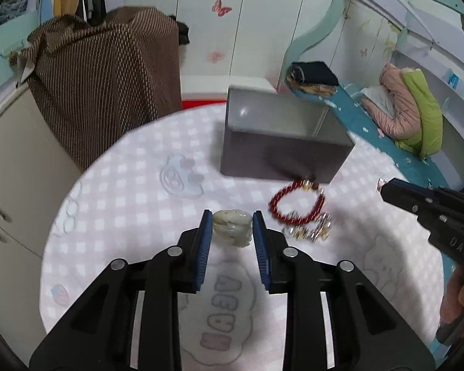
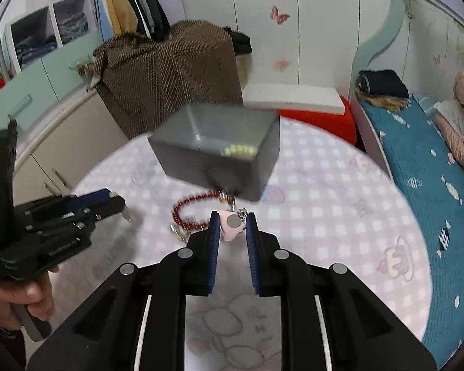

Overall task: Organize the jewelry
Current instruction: 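Carry the pink charm over the grey box with the right tool while the left regrasps the jade pendant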

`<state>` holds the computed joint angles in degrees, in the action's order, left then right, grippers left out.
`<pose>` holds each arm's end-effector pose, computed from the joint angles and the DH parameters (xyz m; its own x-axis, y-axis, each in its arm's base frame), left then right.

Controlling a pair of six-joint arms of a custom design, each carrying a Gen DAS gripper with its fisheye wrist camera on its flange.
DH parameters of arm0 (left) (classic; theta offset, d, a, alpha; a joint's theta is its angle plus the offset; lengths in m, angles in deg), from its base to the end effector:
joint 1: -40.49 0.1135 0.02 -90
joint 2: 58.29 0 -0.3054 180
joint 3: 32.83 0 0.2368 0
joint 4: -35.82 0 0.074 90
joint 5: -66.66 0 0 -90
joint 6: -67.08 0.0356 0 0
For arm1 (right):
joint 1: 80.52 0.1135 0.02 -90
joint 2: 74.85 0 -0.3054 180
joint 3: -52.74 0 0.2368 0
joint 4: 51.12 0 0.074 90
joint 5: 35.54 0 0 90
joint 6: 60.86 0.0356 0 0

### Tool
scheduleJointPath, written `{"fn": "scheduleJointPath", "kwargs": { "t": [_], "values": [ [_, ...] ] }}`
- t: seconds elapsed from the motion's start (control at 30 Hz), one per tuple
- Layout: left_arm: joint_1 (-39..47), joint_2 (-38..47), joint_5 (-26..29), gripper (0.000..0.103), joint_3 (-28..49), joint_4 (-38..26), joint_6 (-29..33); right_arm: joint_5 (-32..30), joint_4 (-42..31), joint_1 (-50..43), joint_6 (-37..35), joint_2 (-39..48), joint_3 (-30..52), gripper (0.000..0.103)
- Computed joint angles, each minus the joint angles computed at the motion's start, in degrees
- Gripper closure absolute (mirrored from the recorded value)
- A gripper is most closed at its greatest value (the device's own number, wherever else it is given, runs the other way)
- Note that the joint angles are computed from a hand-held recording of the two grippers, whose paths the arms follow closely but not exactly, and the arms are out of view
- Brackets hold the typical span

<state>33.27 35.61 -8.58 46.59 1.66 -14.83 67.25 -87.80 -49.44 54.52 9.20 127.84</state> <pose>0.3378 -0.0519 0.2776 -0.6966 0.2254 -0.6811 0.3905 0.9156 -0.0963 0.2595 0.1472 0.3027 -0.7121 0.0588 -0.6996 -0.0726 0.9850 0.1568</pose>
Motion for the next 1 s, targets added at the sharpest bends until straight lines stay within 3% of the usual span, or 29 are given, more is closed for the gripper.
{"fn": "scheduleJointPath", "kwargs": {
  "t": [0.23,0.43,0.5,0.53,0.57,0.87,1.0],
  "values": [
    [-0.24,-0.65,0.63,0.081,7.63,-2.24,-0.06,1.30,-3.61,-1.00,-3.66,1.01,9.78,0.088],
    [0.94,-0.25,-0.21,0.081,7.52,-3.33,0.69,0.95,-3.48,-1.21,-4.75,1.74,11.46,0.088],
    [1.18,0.91,-1.56,0.071,5.51,-2.62,1.20,0.58,-3.06,-0.99,-4.35,1.82,10.38,0.088],
    [1.23,1.54,-2.03,0.053,4.35,-1.66,1.21,0.34,-2.66,-0.78,-3.84,1.87,9.46,0.088],
    [1.19,2.25,-2.71,0.045,3.17,-0.43,1.03,0.11,-2.32,-0.62,-3.39,1.85,8.61,0.088],
    [1.12,8.87,-4.55,0.033,0.61,4.43,2.54,-0.96,-1.54,0.60,-0.21,1.60,3.88,0.088],
    [1.14,10.59,-4.63,0.036,2.50,4.06,2.76,-1.33,-1.34,0.48,0.13,1.39,3.26,0.088]
  ]
}}
